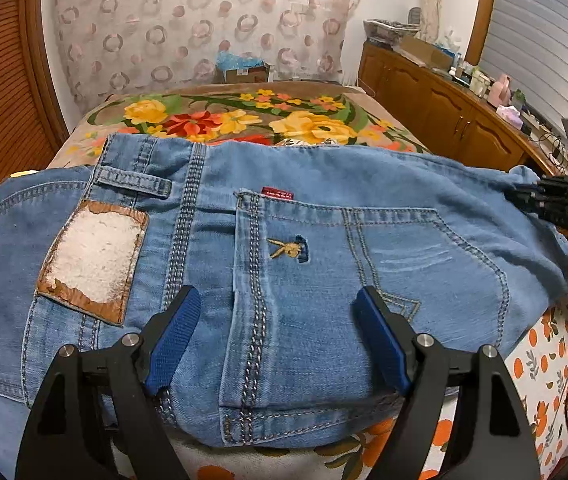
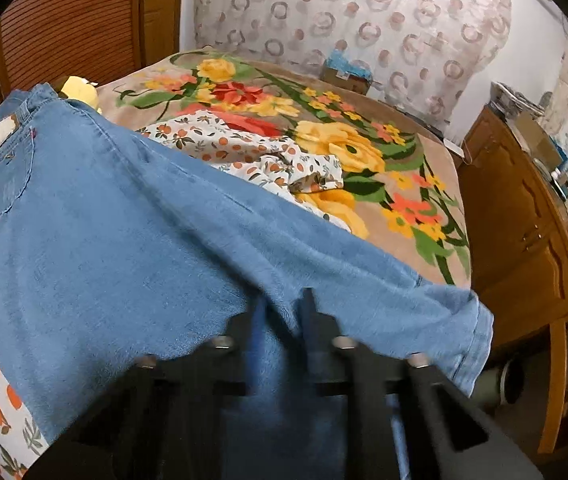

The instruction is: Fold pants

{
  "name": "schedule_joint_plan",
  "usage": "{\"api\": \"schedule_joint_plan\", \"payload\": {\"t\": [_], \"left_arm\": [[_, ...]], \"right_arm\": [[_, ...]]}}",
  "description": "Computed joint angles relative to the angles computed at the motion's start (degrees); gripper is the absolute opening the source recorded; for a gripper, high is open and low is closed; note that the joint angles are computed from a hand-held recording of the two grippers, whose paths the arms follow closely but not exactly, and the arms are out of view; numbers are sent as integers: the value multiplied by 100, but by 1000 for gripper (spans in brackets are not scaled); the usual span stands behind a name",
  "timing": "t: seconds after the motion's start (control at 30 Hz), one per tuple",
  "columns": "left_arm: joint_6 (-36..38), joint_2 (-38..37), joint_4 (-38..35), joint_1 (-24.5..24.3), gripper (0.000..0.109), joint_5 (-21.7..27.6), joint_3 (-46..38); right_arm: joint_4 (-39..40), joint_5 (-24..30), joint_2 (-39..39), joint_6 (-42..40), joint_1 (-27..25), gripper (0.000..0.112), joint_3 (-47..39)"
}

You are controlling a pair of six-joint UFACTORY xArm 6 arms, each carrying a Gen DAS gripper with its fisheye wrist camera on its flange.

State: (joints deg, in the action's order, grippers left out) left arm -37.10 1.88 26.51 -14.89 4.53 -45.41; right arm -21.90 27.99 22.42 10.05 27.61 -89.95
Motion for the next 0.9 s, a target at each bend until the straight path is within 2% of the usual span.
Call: {"api": "schedule_joint_plan", "payload": {"t": [0.1,0.17,0.37,0.47,0.53,0.6,0.73,0.8,0.9], "left_arm": [[-4,12,-25,-5,81,-14,-7],[-26,20,3,1,81,-6,-18],[-170,11,187,23,81,24,-15],[-173,-37,186,31,81,-8,44],[-179,-64,187,37,81,-25,72],[-237,-134,250,49,81,-35,128],[-246,-276,280,113,81,-72,246],[-456,-302,525,156,81,-25,238],[-606,-324,672,200,81,9,244]], "right_arm": [[-364,3,130,274,-16,6,-228],[-323,29,290,354,-49,6,-485],[499,39,707,233,-161,8,-936],[533,22,745,497,-206,29,-865],[1030,138,793,187,-260,31,-933],[886,211,756,331,-325,36,-907],[447,-183,321,826,-425,36,-268],[276,-297,157,987,-476,36,-28],[-264,-169,36,1479,-529,36,127]]}}
